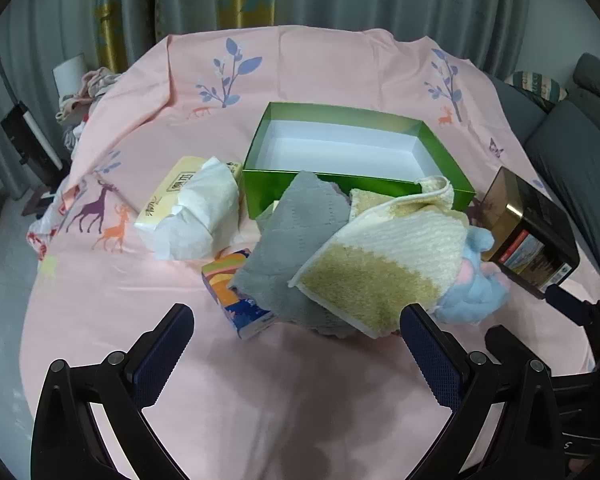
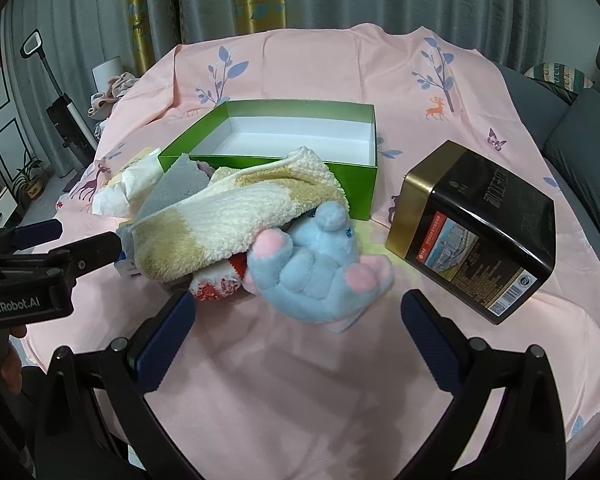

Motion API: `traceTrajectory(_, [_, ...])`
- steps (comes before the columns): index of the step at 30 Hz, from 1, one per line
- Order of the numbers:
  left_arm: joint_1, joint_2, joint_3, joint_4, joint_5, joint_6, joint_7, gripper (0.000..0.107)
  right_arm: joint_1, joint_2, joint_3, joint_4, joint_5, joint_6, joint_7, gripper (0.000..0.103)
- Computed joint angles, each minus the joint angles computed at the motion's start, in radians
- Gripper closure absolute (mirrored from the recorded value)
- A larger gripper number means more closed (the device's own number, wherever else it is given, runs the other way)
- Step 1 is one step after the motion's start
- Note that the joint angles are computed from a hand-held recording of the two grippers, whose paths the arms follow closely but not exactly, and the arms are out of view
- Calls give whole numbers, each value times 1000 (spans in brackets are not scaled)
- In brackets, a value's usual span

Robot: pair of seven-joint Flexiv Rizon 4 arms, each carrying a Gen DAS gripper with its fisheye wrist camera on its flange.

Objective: Organize soft objects
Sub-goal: 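Move the right tool toward the cream-and-tan fluffy towel on the pile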

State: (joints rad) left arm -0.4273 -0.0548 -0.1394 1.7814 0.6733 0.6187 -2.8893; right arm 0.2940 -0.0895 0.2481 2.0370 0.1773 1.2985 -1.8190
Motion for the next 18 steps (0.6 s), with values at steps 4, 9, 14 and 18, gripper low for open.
traceTrajectory(4, [15, 12, 13, 39, -32, 95, -6, 4, 0, -3, 0, -3, 5, -3, -4, 1])
traceTrajectory(9, [39, 21, 22, 88, -71, 226, -12, 4, -1, -3, 2, -3, 11, 1, -8, 1])
traceTrajectory(14, [63, 24, 34, 141, -112, 371, -3, 4, -6, -7, 10, -10, 46, -4, -42, 1])
traceTrajectory(18, [79, 24, 44, 200, -166, 521, 54, 4, -33, 0, 44, -48, 211, -33, -228, 1])
